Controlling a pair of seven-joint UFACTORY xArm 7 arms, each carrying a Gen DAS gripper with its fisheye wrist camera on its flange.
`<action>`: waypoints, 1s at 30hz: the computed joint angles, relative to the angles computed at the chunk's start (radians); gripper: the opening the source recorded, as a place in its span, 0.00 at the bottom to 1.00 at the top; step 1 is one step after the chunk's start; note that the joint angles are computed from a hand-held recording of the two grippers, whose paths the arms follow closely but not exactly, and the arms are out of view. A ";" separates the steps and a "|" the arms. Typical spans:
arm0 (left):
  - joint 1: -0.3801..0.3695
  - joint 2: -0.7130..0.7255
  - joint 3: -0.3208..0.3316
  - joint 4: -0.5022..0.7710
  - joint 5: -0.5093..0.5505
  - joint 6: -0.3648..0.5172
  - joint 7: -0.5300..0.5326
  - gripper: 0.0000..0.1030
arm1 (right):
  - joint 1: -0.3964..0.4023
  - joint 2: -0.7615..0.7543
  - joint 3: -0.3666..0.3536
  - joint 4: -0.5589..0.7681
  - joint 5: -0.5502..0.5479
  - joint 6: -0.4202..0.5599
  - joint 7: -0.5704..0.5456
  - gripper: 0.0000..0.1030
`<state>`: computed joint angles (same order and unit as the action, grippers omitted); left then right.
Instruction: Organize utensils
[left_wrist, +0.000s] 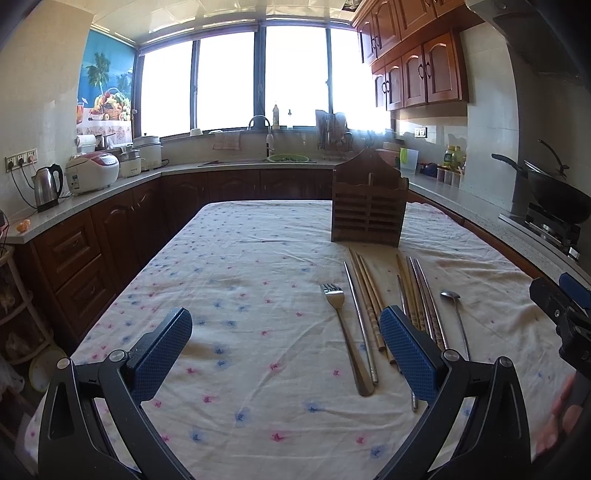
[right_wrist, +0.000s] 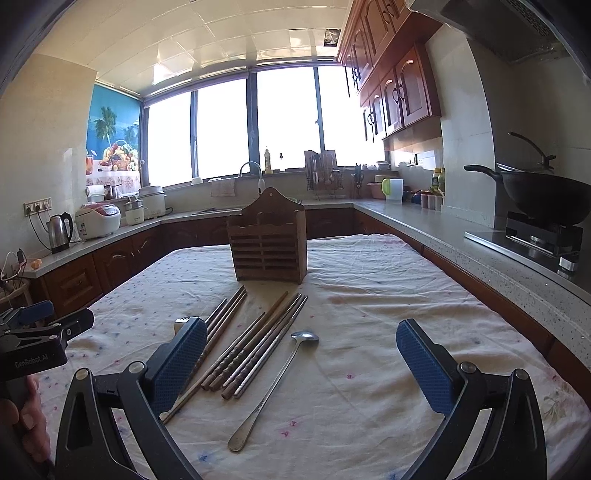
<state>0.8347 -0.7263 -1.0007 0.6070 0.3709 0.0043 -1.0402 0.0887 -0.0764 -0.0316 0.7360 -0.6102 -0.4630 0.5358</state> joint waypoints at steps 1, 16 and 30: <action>0.001 -0.001 -0.001 0.000 0.000 0.000 0.000 1.00 | 0.000 0.000 0.000 0.000 0.002 -0.001 -0.001 1.00; -0.003 -0.004 0.003 -0.004 -0.006 -0.006 0.006 1.00 | -0.005 0.006 -0.001 0.003 -0.019 -0.007 0.025 1.00; 0.005 -0.003 -0.007 -0.003 -0.013 -0.012 0.015 1.00 | -0.016 0.009 0.001 0.002 -0.043 -0.012 0.051 1.00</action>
